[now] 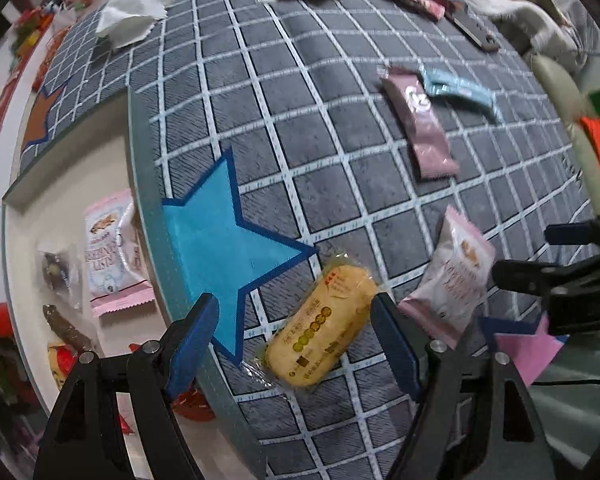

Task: Organize snacks
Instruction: 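Grasp the Crispy Cranberry packet with the right tool while the left grasps the yellow cake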

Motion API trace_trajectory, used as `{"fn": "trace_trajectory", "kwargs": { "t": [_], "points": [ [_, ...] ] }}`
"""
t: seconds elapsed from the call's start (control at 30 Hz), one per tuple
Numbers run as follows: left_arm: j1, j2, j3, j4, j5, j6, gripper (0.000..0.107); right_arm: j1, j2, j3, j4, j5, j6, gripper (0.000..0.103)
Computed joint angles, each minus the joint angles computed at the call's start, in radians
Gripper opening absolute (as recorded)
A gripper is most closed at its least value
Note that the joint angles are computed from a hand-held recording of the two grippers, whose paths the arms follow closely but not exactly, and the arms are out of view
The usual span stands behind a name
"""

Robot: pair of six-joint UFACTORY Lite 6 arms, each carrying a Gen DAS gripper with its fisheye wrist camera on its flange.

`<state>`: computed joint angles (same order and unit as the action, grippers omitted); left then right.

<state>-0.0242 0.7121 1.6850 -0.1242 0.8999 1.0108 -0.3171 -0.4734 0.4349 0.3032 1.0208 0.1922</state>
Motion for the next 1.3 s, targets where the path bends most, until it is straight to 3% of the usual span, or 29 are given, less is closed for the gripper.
{"fn": "trace_trajectory", "kwargs": {
  "t": [0.13,0.37,0.5,0.6,0.73,0.83,0.97,1.07,1.3],
  "points": [
    [0.017,0.017,-0.009,-0.018,-0.013,0.036,0.082,0.311,0.099,0.133,0.038,-0.039,0.251,0.103],
    [0.034,0.03,-0.001,-0.025,-0.015,0.096,0.084,0.575,0.188,0.254,0.012,-0.044,0.421,0.103],
    [0.052,0.064,0.056,-0.021,0.034,0.119,0.084,0.651,0.378,0.404,0.027,-0.084,0.467,0.103],
    [0.057,0.047,0.021,-0.007,0.02,0.161,0.084,0.616,0.526,0.42,0.027,-0.181,0.384,0.103],
    [0.051,-0.026,-0.141,0.04,-0.1,0.181,0.086,0.586,0.514,0.331,-0.058,-0.223,0.415,0.103],
    [0.044,-0.034,-0.166,0.023,-0.12,0.13,0.088,0.51,0.496,0.285,-0.099,-0.222,0.436,0.103],
    [0.0,-0.006,-0.124,0.018,-0.116,-0.008,0.089,0.422,0.424,0.237,-0.013,-0.252,0.362,0.103],
    [-0.014,0.005,-0.099,0.023,-0.111,-0.032,0.091,0.443,0.428,0.292,-0.013,-0.257,0.351,0.103],
    [0.017,-0.003,-0.117,0.031,-0.113,0.023,0.091,0.564,0.746,0.595,-0.014,-0.25,0.276,0.103]
  ]
}}
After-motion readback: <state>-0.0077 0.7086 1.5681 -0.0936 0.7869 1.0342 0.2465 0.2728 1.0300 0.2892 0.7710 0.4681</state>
